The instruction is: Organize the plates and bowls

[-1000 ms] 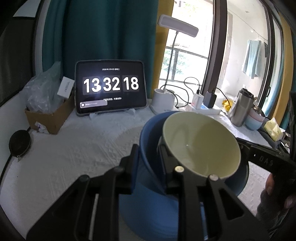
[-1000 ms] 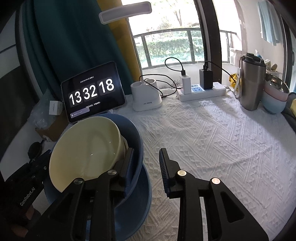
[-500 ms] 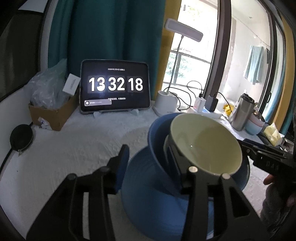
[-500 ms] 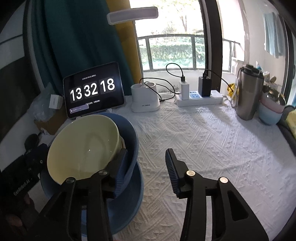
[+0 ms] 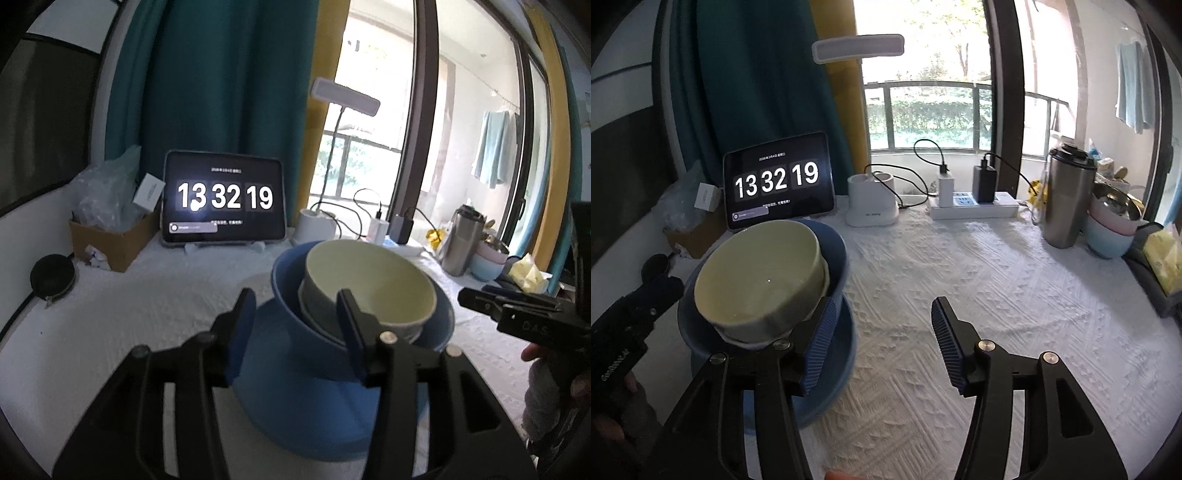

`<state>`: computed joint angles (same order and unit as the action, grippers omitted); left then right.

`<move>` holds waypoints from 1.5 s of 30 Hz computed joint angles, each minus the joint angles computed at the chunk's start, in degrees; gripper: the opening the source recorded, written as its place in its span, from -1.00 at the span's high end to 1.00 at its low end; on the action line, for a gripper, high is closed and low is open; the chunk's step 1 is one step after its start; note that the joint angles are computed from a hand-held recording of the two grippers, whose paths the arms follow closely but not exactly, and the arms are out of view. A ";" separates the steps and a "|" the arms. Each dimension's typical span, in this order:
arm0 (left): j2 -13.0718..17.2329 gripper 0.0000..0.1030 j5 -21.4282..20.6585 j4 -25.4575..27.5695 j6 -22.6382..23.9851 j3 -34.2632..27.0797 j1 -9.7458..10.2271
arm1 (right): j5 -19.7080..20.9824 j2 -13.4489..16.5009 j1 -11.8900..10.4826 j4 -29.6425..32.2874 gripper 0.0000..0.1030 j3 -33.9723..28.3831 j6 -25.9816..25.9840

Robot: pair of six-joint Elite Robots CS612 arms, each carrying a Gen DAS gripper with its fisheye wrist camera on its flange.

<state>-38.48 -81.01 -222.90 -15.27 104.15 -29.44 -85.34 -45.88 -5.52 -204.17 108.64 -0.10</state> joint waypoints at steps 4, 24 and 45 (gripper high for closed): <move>-0.26 0.02 0.27 -2.05 -0.12 1.25 -0.37 | 0.00 -0.71 -0.63 -1.45 -0.10 1.77 0.48; 0.12 -0.77 4.54 -12.64 2.86 5.59 -3.96 | -3.08 -2.43 -3.25 -15.13 -0.10 11.03 -0.51; -1.45 -0.77 11.30 -23.83 6.58 10.45 -7.13 | -9.13 -2.47 -4.59 -34.46 -0.10 19.29 -4.30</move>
